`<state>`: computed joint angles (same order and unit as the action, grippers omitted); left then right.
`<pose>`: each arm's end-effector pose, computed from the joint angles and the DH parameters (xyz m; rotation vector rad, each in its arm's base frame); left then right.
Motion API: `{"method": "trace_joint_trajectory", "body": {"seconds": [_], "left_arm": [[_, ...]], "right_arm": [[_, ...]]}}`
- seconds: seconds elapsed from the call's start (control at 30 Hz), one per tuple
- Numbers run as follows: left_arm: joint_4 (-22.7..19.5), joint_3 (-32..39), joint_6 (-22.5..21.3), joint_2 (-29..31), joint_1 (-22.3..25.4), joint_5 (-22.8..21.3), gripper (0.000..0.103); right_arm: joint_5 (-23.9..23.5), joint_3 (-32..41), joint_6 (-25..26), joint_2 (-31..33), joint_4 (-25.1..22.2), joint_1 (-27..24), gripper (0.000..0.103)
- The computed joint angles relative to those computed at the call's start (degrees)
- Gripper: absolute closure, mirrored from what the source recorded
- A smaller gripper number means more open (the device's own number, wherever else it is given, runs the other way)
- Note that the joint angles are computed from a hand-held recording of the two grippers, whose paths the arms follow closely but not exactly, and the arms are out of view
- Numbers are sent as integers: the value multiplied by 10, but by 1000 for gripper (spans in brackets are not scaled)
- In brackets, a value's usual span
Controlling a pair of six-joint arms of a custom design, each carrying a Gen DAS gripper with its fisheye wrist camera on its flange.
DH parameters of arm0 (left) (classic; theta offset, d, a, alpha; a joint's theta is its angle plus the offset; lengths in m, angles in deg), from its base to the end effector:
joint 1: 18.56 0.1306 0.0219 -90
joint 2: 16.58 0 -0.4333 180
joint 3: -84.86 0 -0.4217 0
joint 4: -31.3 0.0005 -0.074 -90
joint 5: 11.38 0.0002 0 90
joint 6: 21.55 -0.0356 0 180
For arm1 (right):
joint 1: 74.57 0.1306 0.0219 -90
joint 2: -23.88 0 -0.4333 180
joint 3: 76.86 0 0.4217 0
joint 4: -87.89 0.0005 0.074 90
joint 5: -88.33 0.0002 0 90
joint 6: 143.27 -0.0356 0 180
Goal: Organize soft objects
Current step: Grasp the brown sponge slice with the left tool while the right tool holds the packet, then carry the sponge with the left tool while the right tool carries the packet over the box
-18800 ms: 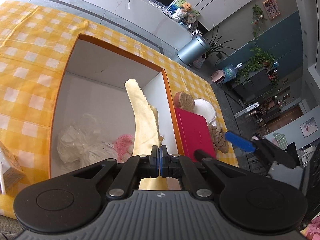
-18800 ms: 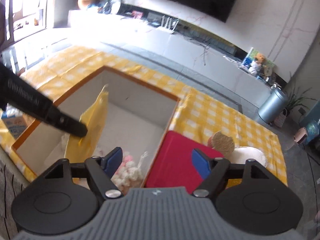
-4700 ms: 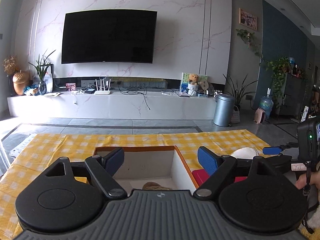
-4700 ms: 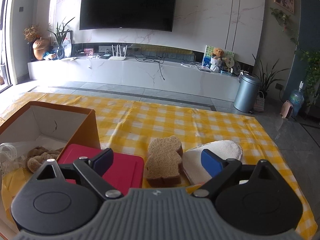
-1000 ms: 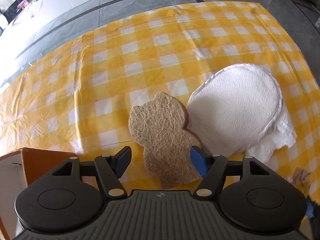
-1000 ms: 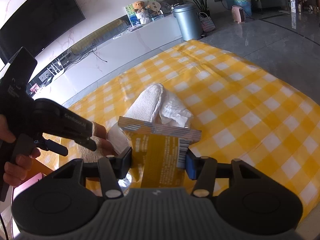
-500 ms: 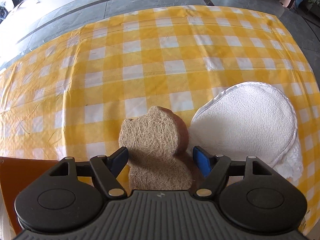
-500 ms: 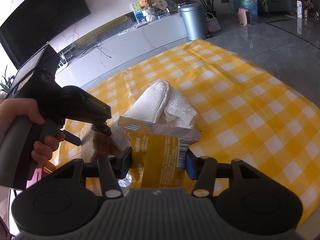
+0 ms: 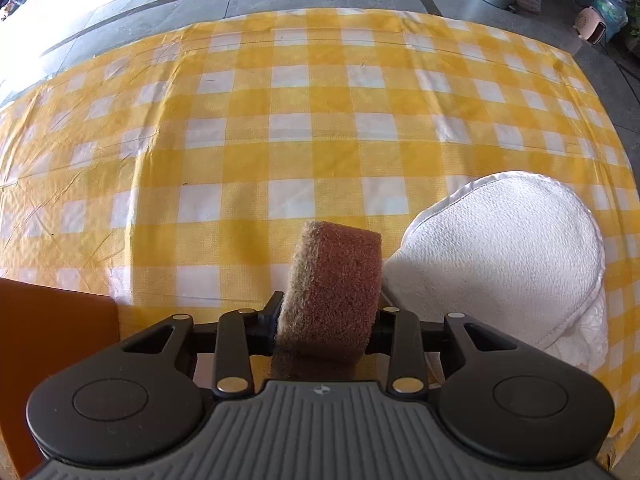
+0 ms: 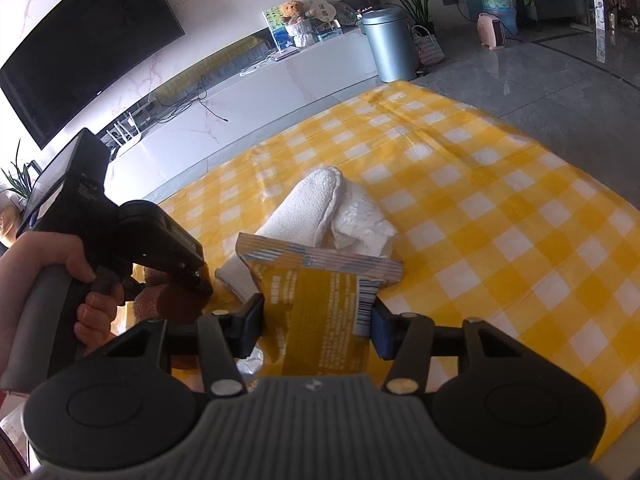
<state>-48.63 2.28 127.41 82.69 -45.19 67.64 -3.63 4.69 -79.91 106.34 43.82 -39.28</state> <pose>0.4753 -0.2313 0.4368 -0.8283 2.7855 0.0631 0.3784 0.2687 0.4759 -0.2002 2.4194 0.5532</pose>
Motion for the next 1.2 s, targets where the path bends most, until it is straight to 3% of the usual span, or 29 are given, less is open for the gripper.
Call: {"method": "trace_joint_trajectory", "body": {"seconds": [0.13, 0.23, 0.37, 0.5, 0.7, 1.07, 1.2], "left_arm": [[-9, 7, -13, -14, -11, -12, 64], [13, 0, -20, -41, -29, -22, 64], [34, -3, -32, -70, -67, -108, 65], [67, -10, -42, -103, -93, -156, 66], [131, -34, -38, -150, -118, -127, 66], [112, -41, -56, -152, -203, -156, 66], [93, -43, -40, -152, -229, -182, 66]], "right_arm": [[9, -2, 0, -5, 2, -4, 50], [10, -4, -1, -7, 0, -8, 50], [25, -7, -3, -10, -3, -14, 50], [59, -16, -14, -25, -7, -28, 50], [68, -20, -19, -31, -12, -42, 50], [59, -10, 18, -22, -18, -17, 50], [64, -8, 23, -18, -25, -11, 50]]}}
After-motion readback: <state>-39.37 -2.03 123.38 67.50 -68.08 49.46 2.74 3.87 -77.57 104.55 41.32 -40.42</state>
